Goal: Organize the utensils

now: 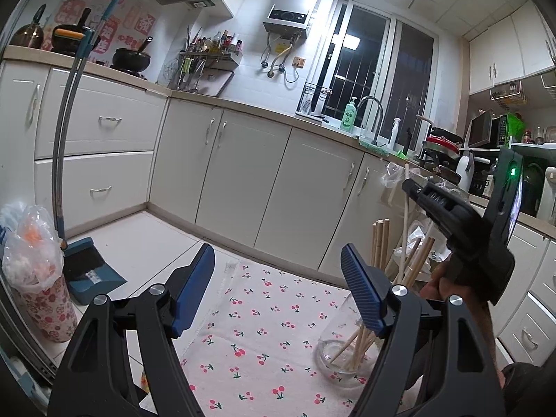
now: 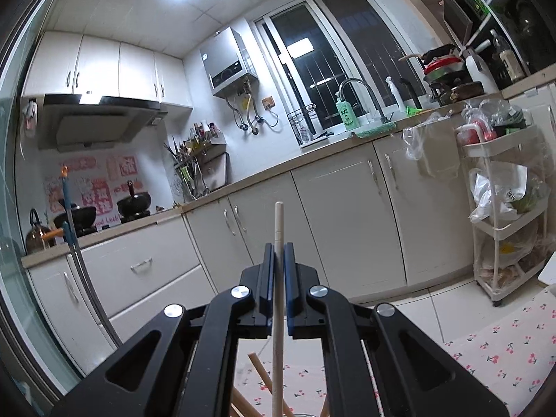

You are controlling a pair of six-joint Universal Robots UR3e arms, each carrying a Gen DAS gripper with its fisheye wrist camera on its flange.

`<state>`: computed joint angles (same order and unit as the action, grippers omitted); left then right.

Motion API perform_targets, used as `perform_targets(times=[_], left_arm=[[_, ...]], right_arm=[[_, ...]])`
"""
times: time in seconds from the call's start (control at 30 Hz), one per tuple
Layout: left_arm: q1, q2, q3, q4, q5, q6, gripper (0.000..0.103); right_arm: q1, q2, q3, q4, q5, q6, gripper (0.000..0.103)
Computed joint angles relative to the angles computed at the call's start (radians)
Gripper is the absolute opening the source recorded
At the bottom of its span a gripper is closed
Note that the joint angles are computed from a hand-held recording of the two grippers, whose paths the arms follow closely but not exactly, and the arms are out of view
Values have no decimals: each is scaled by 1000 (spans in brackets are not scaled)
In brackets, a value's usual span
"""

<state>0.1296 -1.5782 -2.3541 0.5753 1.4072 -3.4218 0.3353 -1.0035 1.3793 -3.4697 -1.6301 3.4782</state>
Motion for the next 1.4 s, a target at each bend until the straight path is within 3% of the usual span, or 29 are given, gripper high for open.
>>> perform_targets(times=[0.3,0.57,0.63,0.77,0.87,0.97,1.0,1.07,1.13,1.4], left_arm=[[-18,-11,5,-3,17,0,73],[-63,-47,37,-53,79,29,79],[-85,-57,53,-77,109,41,80],[-110,-35,67,-147,130,58,82],[-125,26,61,-219,134,58,85],[-149,116,50,-320,136,64,89],[-158,169,52,-399,129,74,91],[-185,251,72,-542,135,90,94],[-219,329,100,-681,154,104,95],[-436,527,298,-1217,361,69,95]], right_arm=[[27,-5,63,-39,-27,-44,6],[63,-131,289,-75,-71,-70,7],[66,-170,344,-62,-77,-55,16],[64,-265,465,-50,-81,-32,23],[58,-361,551,-20,-74,-14,35],[54,-508,641,97,-71,6,51],[50,-596,676,197,-66,26,63],[64,-700,713,317,-99,45,70],[92,-826,735,505,-157,64,84],[168,-1231,726,1160,-255,221,94]])
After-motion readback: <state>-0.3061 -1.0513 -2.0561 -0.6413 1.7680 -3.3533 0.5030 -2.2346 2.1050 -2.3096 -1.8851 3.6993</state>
